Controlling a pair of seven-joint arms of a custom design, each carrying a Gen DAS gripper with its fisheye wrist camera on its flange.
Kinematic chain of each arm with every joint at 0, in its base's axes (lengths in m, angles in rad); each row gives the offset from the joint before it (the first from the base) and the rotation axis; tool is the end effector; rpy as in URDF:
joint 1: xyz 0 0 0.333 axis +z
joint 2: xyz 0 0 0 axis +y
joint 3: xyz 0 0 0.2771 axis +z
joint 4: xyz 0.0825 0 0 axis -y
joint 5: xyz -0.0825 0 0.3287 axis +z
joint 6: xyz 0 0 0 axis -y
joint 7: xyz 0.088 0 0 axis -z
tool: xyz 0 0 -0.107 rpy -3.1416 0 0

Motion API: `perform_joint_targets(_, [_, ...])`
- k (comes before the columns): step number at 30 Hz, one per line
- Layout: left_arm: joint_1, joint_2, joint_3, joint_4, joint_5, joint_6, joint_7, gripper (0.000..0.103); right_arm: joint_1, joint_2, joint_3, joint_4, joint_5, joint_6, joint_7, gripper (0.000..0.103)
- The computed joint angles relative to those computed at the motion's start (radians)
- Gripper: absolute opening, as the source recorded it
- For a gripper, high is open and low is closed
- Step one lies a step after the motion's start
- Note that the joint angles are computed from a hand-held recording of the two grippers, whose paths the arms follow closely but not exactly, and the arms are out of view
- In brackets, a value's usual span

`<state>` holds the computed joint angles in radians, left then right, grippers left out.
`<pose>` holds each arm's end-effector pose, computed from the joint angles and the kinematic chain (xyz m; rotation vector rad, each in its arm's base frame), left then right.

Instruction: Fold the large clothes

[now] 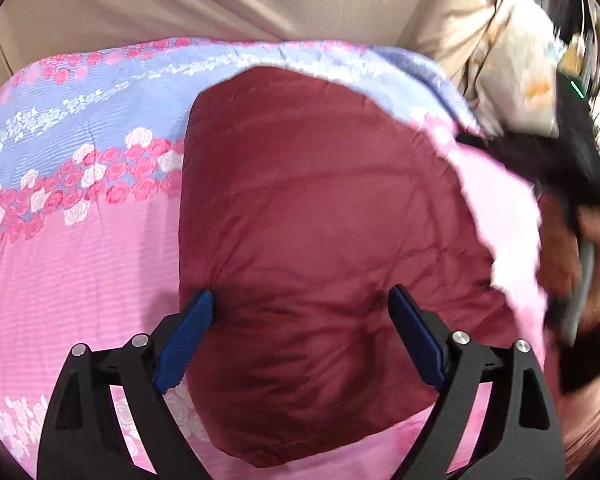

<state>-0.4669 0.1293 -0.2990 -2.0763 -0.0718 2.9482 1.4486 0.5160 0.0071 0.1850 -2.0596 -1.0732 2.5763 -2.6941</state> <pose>0.4164 -0.3858 0.4522 -1.3396 2.4250 -1.0595 0.4013 0.3580 0.4675 -1.1488 1.9903 -0.4983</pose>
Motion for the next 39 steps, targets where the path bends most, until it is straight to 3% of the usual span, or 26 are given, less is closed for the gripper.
perform_joint_targets(2, [-0.001,0.001,-0.012,0.014,-0.017,0.018,0.019,0.086,0.026,0.010,0.024,0.008,0.022,-0.036,-0.042,0.000])
perform_joint_targets(5, [-0.030,0.029,-0.006,0.050,0.020,0.016,0.007,0.086,0.028,0.117,0.017,0.010,0.164,0.060,-0.135,0.000])
perform_joint_targets(6, [-0.050,0.044,0.009,0.067,0.057,0.006,-0.019,0.086,0.038,0.137,-0.003,0.005,0.154,0.092,-0.113,0.000])
perform_joint_targets(9, [-0.173,0.084,0.138,0.111,0.348,-0.022,-0.239,0.089,0.057,0.098,-0.032,-0.037,0.130,0.122,-0.056,0.000])
perform_joint_targets(11, [-0.174,0.090,0.141,0.116,0.412,-0.023,-0.284,0.089,0.059,0.023,-0.040,-0.085,0.042,0.098,0.046,0.000])
perform_joint_targets(15, [-0.090,0.082,0.053,0.112,0.280,-0.015,-0.193,0.089,-0.001,-0.088,-0.023,-0.189,0.057,0.061,0.097,0.008])
perform_joint_targets(17, [-0.080,0.082,0.045,0.115,0.248,-0.018,-0.175,0.089,-0.031,-0.110,-0.013,-0.228,0.094,0.084,0.122,0.011])
perform_joint_targets(19, [-0.094,0.078,0.063,0.111,0.270,-0.021,-0.196,0.089,-0.050,-0.126,0.012,-0.246,0.038,0.121,0.193,0.011])
perform_joint_targets(23, [-0.126,0.076,0.097,0.109,0.362,-0.034,-0.267,0.089,0.011,-0.088,0.101,-0.143,0.049,-0.036,0.136,0.011])
perform_joint_targets(27, [-0.138,0.072,0.114,0.097,0.449,-0.027,-0.341,0.089,0.089,-0.022,0.126,-0.047,0.041,-0.090,0.119,0.011])
perform_joint_targets(31, [-0.130,0.065,0.107,0.082,0.484,-0.018,-0.372,0.090,0.156,0.066,0.108,0.014,0.137,-0.146,0.023,0.008])
perform_joint_targets(34, [-0.140,0.059,0.115,0.075,0.531,-0.019,-0.412,0.090,0.176,0.096,0.072,-0.001,0.128,-0.100,0.053,0.006])
perform_joint_targets(37, [-0.149,0.040,0.125,0.060,0.613,-0.035,-0.482,0.090,0.198,0.108,0.059,0.013,0.140,-0.124,0.042,0.006])
perform_joint_targets(39, [-0.124,0.019,0.107,0.034,0.603,-0.025,-0.489,0.090,0.210,0.095,0.057,0.013,0.151,-0.144,0.044,0.007])
